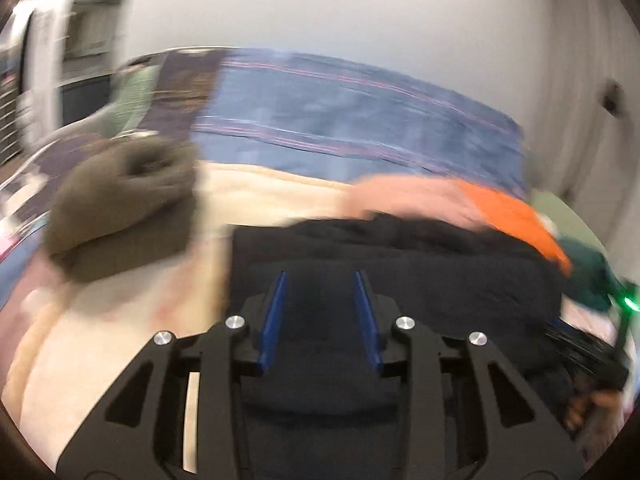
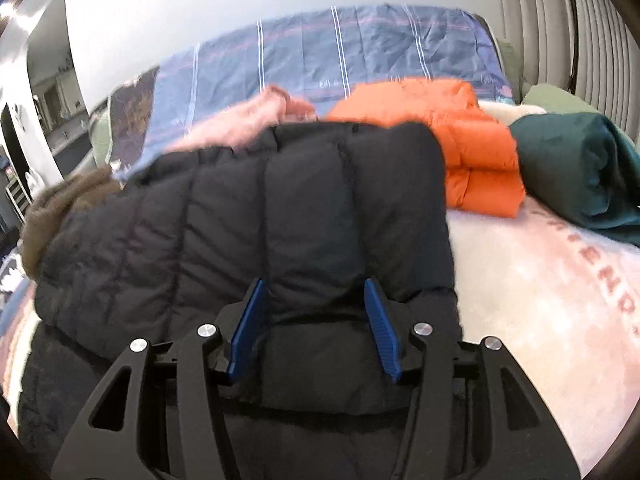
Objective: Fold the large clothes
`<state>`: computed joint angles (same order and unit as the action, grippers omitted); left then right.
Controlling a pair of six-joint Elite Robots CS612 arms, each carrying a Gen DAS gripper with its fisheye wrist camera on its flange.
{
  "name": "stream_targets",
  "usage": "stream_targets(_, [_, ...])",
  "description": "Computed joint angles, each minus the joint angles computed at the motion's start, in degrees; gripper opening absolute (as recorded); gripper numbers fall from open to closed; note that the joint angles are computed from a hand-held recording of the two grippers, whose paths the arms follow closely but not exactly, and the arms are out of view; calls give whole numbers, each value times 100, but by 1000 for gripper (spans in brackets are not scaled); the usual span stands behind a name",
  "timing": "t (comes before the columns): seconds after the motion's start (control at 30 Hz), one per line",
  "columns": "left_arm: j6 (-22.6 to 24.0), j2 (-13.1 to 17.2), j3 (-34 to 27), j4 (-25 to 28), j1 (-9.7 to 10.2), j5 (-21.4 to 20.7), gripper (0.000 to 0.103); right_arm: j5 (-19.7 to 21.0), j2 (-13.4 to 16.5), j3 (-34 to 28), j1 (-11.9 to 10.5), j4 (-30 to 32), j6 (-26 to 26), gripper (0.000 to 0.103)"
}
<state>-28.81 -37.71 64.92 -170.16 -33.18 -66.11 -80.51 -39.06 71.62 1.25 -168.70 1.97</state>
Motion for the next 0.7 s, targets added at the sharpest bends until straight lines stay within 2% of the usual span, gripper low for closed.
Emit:
stream_targets(0.03, [203, 113, -200, 205, -31, -92, 39, 19, 32, -31, 4, 122, -10, 55])
stream_targets(0.07, [462, 276, -478, 640, -77, -33, 39, 10, 71, -42, 11, 165, -46, 57])
stream_targets(0.1, [706, 481, -808, 1213, -121, 162, 39, -48, 92, -47, 27, 171, -95, 58])
stream_targets(0.17, [948, 847, -1308, 2036, -151, 506, 39, -137, 111, -83, 57, 253, -241, 60])
stream_targets(0.27, [875, 1017, -1576, 2414, -144, 533, 39, -250, 143, -140, 99, 389, -450, 61])
stream_targets(0.37, [948, 1004, -1522, 2408, -164, 658, 40, -283, 196, -222, 103, 498, -458, 61])
stream_targets(0.47, [846, 907, -1401, 2346, -131, 502, 43, -118, 162, -160, 54, 387, -409, 62])
stream_targets(0.5, [775, 810, -1273, 2308, -112, 415, 49, -15, 110, -86, 24, 331, -379, 62])
stream_targets(0.53, [706, 752, -1199, 2281, -93, 366, 59, 72, 20, 31, -23, 271, -365, 62])
stream_targets(0.6, [509, 363, -548, 1731, -68, 371, 73, 219, -259, 452, -158, -87, -248, 64])
stream_targets(0.67, [409, -6, 107, 1226, -32, 260, 78, 532, -540, 922, -346, -417, -200, 68])
stream_targets(0.7, [302, -193, 424, 1092, 9, 57, 79, 633, -691, 1170, -454, -489, -187, 69])
